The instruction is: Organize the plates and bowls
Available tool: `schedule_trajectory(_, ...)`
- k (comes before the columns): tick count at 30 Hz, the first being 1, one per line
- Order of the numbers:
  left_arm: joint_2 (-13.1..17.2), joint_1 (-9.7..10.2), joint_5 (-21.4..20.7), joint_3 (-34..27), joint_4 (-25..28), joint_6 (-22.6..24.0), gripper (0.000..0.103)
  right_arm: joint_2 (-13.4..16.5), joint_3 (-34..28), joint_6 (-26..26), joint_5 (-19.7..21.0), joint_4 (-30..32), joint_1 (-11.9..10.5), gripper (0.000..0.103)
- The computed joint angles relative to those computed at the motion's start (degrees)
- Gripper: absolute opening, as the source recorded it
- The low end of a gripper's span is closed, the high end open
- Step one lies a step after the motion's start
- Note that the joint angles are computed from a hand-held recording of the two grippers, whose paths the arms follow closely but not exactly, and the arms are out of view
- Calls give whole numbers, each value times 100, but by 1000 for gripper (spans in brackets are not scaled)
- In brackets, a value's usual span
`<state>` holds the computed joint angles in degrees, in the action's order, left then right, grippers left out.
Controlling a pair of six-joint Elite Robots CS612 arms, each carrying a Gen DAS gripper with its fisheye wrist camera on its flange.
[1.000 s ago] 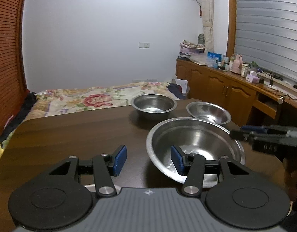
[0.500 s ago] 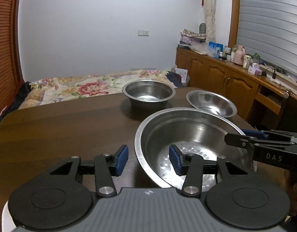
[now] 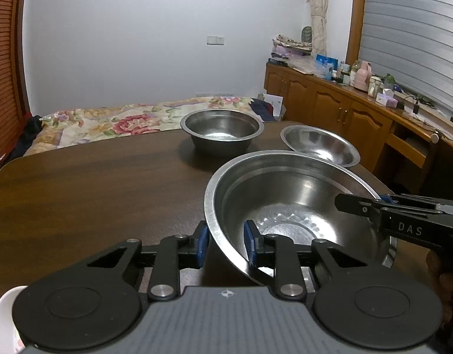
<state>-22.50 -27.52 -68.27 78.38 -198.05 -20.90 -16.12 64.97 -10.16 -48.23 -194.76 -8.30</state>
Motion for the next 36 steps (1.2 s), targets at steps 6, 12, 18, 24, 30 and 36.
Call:
schedule_trajectory(6,-73,-12,-52,160,-174,-92,26,49,-15,311,231,-224,-52,23)
schedule_trajectory(12,-194,-44,-155,395,-416,4,27,2,125,528,475,-493,-123,23)
schedule_trajectory(18,-303,-80,-113,614,-574,68,27,-125,347,403,598,-614,-152,23)
schedule_trajectory(24,-360,-132,-43,776,-640,109,27,-204,528,217,621,-722,-164,24)
schedule_trajectory(30,-389,-151,-57,904,-666,46,27,-204,610,236,731,-791,-188,24)
schedule_trajectory(36,-421,-165,-54,1022,-626,-62,27,-186,620,178,746,-614,-168,24)
